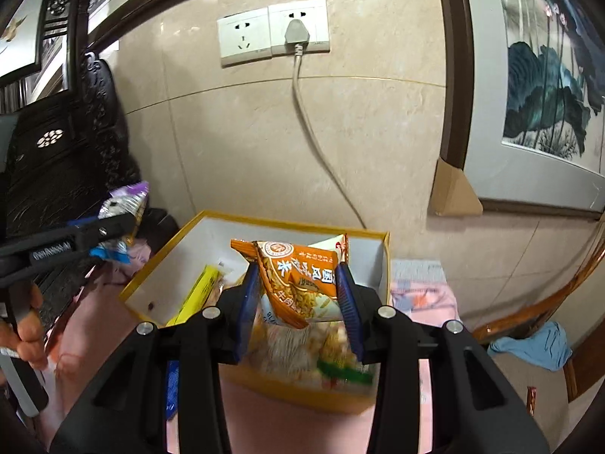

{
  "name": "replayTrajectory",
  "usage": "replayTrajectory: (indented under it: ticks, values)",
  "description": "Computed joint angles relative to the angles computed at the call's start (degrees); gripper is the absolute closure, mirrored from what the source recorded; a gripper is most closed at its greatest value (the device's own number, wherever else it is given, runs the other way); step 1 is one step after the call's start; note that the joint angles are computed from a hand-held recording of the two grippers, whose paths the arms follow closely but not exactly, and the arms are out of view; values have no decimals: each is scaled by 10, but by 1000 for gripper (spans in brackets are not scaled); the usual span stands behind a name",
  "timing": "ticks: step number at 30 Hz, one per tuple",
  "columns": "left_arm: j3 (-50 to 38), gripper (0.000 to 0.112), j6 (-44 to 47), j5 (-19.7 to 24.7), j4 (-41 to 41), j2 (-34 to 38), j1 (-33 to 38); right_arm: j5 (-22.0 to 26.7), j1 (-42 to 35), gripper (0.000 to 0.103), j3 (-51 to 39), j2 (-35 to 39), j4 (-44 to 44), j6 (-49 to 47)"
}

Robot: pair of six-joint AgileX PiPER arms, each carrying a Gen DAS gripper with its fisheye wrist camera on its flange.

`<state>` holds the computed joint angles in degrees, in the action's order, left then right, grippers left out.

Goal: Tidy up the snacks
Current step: 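Carry both bags over the yellow box and open both grippers, then move both open tools back toward the blue bag and red bar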

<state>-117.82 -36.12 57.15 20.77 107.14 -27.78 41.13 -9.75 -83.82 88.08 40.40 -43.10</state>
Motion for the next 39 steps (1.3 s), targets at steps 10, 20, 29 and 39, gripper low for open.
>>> replayTrajectory:
  ticks: [10,20,29,39]
  values:
    - [-160,28,11,99,22,120,-17,-28,35,36,-11,29,-87,64]
    - [-75,26,-24,81,28,56,-31,-2,23,36,31,-27,-83,83]
    - [278,18,-181,23,127,-175,-73,59,11,24,159,-129,-66,73]
    - [572,18,-346,78,136,-377,-134,71,122,8,278,-176,-162,219]
